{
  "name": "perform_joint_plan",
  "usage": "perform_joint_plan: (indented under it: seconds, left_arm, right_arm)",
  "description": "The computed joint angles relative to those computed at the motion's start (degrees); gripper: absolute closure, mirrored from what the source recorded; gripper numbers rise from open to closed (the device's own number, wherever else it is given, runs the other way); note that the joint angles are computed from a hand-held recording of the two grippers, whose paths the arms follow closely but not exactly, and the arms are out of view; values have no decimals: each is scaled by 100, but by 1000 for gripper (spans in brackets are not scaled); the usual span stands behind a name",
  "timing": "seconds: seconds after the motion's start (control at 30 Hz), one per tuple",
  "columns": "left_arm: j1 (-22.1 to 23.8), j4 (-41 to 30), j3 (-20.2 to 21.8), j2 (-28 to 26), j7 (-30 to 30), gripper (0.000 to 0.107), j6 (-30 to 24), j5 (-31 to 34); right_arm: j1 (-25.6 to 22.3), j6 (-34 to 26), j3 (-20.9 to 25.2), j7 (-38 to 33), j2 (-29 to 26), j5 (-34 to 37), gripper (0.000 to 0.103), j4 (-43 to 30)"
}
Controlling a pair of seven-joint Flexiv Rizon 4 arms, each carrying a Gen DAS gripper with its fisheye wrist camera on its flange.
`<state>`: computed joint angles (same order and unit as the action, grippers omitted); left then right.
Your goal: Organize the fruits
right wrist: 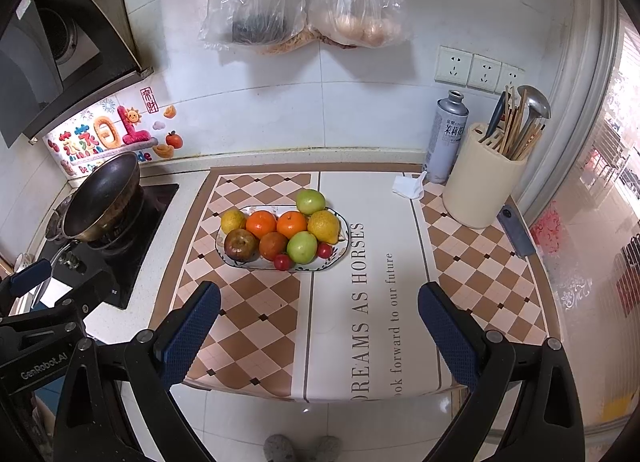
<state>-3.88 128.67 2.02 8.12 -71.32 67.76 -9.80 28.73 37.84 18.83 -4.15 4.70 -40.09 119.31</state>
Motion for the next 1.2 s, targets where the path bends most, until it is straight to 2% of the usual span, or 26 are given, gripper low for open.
perform_joint_plan:
  seconds: [1.2]
  left_arm:
    - [-39,4,-28,105,-154,5,-70,72]
  right_arm:
    - [2,-103,71,-107,149,125,2,14]
